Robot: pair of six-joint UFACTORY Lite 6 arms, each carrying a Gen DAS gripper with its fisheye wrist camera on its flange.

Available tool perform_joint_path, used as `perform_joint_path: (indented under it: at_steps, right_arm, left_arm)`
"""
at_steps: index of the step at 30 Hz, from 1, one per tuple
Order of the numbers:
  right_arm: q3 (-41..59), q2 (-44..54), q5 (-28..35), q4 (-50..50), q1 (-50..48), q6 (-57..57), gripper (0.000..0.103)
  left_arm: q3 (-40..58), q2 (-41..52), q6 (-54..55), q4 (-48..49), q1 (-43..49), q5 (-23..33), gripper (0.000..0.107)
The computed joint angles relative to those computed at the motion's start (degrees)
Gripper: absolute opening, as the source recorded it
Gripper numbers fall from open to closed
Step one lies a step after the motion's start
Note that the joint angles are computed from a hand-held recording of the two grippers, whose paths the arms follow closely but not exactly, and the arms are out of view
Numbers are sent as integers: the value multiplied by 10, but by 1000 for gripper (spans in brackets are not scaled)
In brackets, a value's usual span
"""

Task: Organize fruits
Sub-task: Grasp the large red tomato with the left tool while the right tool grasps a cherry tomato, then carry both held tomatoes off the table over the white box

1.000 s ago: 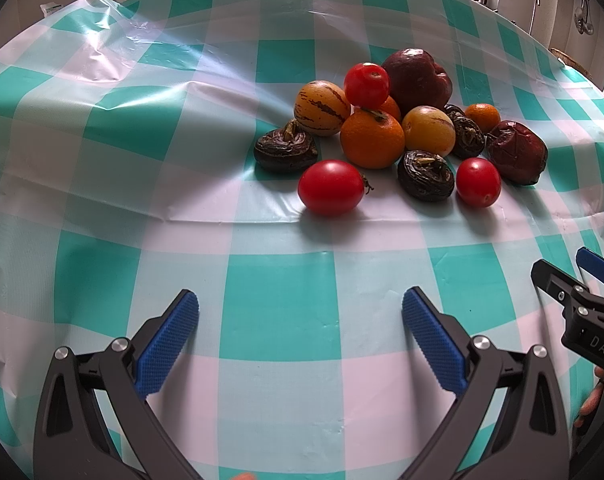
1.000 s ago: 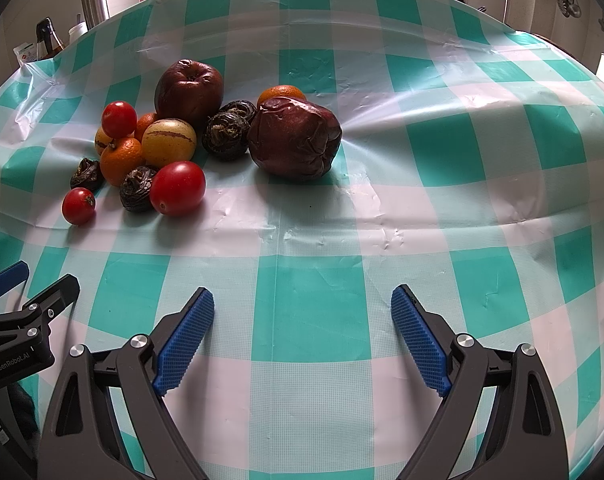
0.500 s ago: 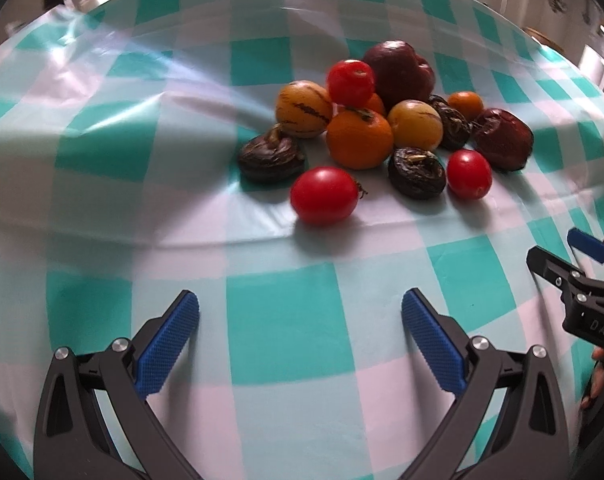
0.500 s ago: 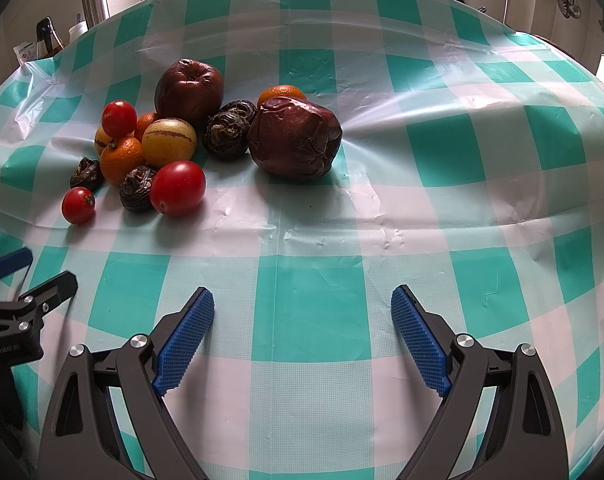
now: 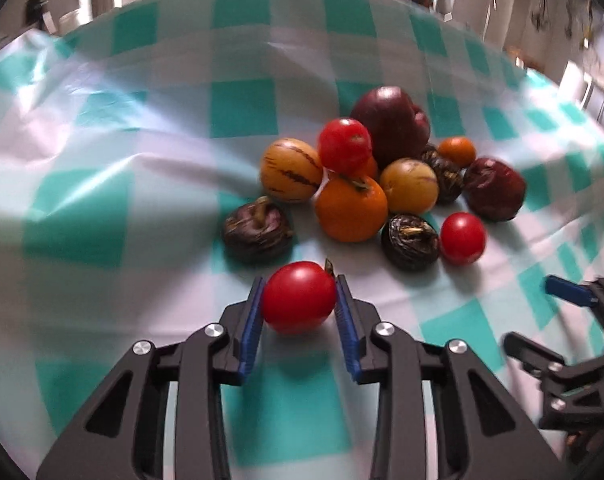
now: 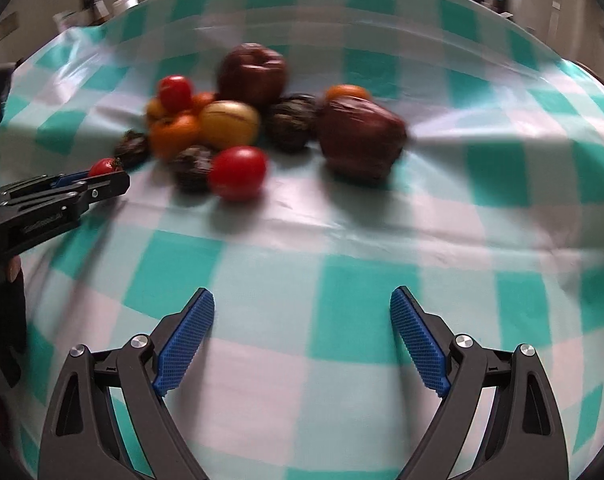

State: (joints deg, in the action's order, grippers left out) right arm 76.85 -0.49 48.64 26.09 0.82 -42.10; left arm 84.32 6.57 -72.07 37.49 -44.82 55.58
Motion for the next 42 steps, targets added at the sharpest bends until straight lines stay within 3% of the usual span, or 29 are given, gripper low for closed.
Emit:
perform_joint_path:
  at_steps: [4,7,12,15,16,20,27,30,35,42]
  right_arm:
    - [50,47,-2,-11,43,15,86]
    - [95,83,1,-15,62,23,78]
    - [173,150,5,-12,81,23,67]
    - [191,165,3,1,91,10,52]
    - [179,155,-5,10,93,-3,36]
    - [110,93,-3,87,63,-59,36]
    - [-59,-80,59,153,-25,-115,36]
    - [-99,-127,112,175,-95,-147,37]
    - [-132,-179,198,213,-206,-214,37]
    - [-159,-206,338,238,-424,-352,37]
  left_arm:
    - [-113,-108,-114,59,-53,12,34]
    - [-183,-183,-181,85,-83,9,34]
    - [-213,-217,-205,94,-82,-9,34]
    - [-222,-224,-205,87,-74,-26,34]
    - [-224,-226,-209,89,-76,-25,34]
    - [-228,-230,-220,98,-82,-20,34]
    - [-224,-229,-232,109,-95,-7,34]
    - [-193,-198,-248,116,-142,49,34]
    - [-141,-138,-286,128,-230,93,35]
    - [-32,-31,-267,119,-290,121,35]
